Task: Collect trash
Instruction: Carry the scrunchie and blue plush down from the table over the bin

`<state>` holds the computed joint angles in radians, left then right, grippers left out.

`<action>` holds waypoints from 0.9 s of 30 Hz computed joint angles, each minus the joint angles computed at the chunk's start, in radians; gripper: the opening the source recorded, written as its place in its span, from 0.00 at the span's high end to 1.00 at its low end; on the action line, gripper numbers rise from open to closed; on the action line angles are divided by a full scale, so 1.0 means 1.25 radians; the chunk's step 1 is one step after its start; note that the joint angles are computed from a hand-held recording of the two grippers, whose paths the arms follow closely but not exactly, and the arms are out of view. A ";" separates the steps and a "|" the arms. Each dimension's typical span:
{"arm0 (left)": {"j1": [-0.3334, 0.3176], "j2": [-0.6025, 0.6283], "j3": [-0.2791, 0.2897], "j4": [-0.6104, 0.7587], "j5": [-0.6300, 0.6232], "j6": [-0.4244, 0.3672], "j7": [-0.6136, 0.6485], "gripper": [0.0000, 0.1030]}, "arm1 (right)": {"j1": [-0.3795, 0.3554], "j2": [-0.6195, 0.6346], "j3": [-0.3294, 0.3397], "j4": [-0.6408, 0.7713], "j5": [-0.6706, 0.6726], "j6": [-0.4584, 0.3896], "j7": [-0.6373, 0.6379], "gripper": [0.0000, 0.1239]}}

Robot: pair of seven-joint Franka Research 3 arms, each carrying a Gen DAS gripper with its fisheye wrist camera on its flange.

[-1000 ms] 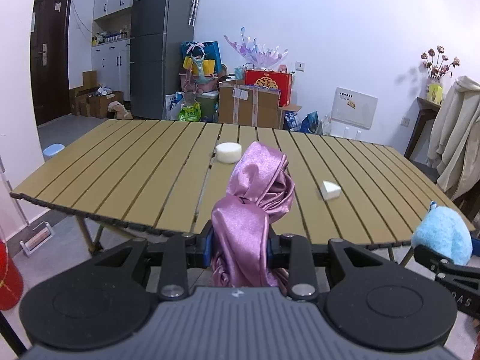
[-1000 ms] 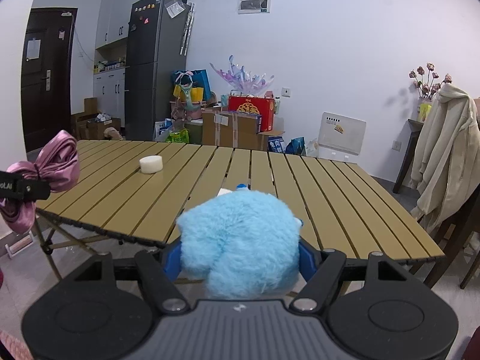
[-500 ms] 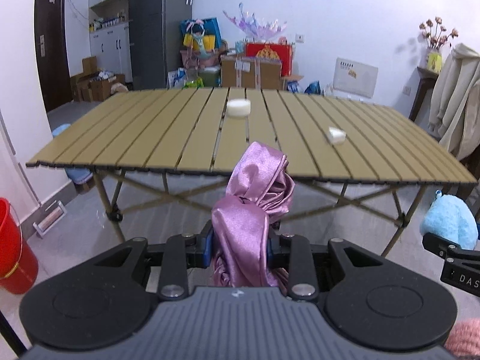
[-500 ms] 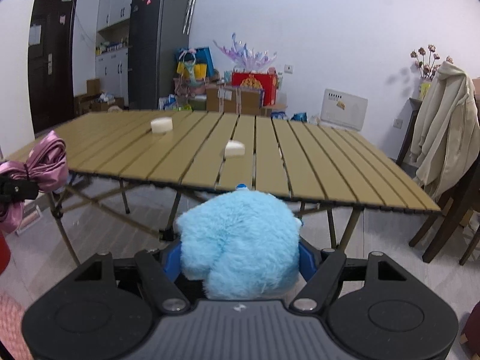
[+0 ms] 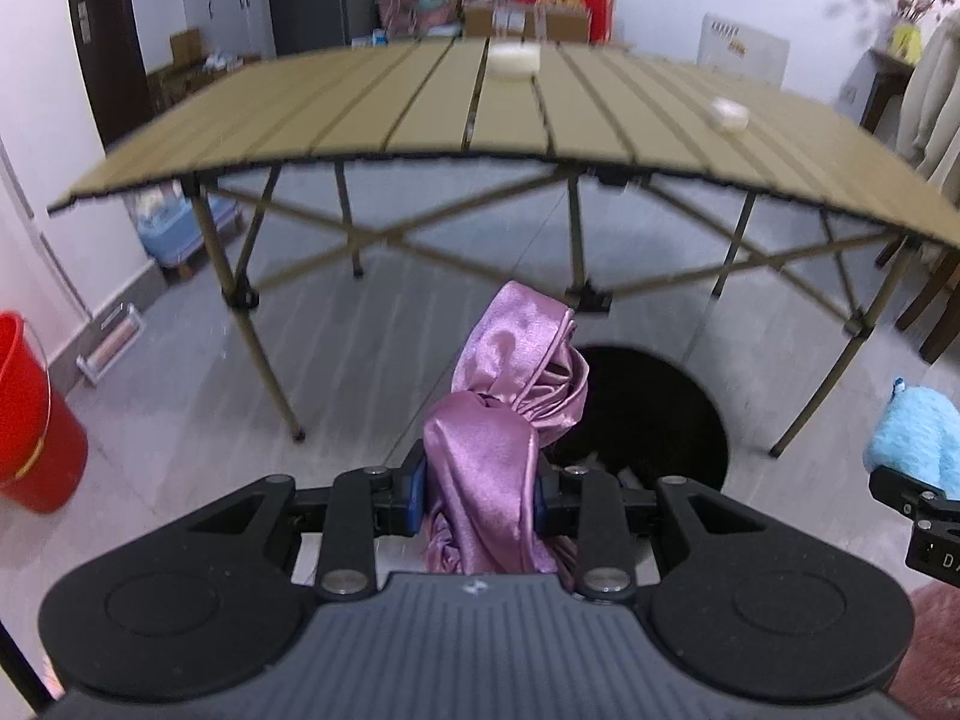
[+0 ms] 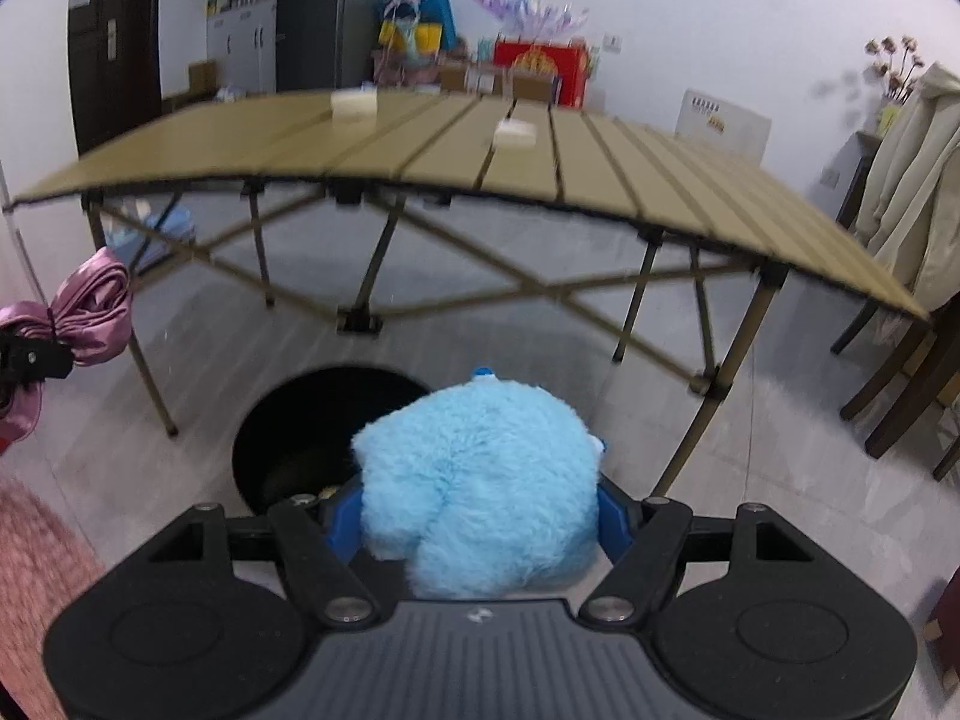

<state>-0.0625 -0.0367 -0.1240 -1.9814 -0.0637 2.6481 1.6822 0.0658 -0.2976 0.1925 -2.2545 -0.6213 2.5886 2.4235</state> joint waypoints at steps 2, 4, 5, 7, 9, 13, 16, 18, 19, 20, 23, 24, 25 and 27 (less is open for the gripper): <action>0.001 0.011 -0.001 0.001 0.016 -0.011 -0.011 0.70 | 0.008 0.018 -0.003 -0.002 0.017 -0.005 -0.011 0.42; 0.003 0.027 -0.003 0.006 0.028 -0.027 -0.018 0.70 | 0.018 0.035 -0.009 -0.001 0.034 -0.013 -0.023 0.42; 0.003 0.035 -0.004 0.009 0.036 -0.035 -0.024 0.70 | 0.023 0.043 -0.013 0.000 0.042 -0.017 -0.028 0.42; 0.005 0.054 -0.007 0.016 0.051 -0.051 -0.033 0.70 | 0.033 0.061 -0.021 0.004 0.060 -0.026 -0.039 0.42; 0.006 0.071 -0.010 0.022 0.069 -0.065 -0.045 0.70 | 0.043 0.078 -0.028 0.009 0.071 -0.035 -0.046 0.42; 0.010 0.104 -0.013 0.042 0.087 -0.099 -0.066 0.70 | 0.061 0.109 -0.045 0.019 0.093 -0.054 -0.064 0.42; 0.013 0.123 -0.016 0.054 0.098 -0.115 -0.074 0.70 | 0.072 0.132 -0.058 0.028 0.110 -0.070 -0.075 0.42; 0.014 0.135 -0.018 0.061 0.101 -0.127 -0.073 0.70 | 0.081 0.149 -0.070 0.036 0.141 -0.073 -0.099 0.42; 0.013 0.141 -0.019 0.064 0.108 -0.132 -0.077 0.70 | 0.085 0.158 -0.074 0.042 0.152 -0.078 -0.109 0.42; 0.013 0.146 -0.019 0.068 0.114 -0.140 -0.081 0.70 | 0.088 0.167 -0.078 0.048 0.161 -0.082 -0.117 0.42; 0.012 0.167 -0.021 0.085 0.126 -0.172 -0.088 0.70 | 0.097 0.198 -0.092 0.070 0.200 -0.099 -0.139 0.42; 0.012 0.173 -0.021 0.092 0.130 -0.183 -0.090 0.70 | 0.100 0.207 -0.097 0.076 0.209 -0.104 -0.144 0.42; 0.012 0.179 -0.022 0.098 0.133 -0.195 -0.091 0.70 | 0.102 0.214 -0.100 0.081 0.214 -0.108 -0.146 0.42; 0.011 0.188 -0.022 0.106 0.138 -0.209 -0.098 0.70 | 0.107 0.230 -0.107 0.093 0.223 -0.119 -0.151 0.42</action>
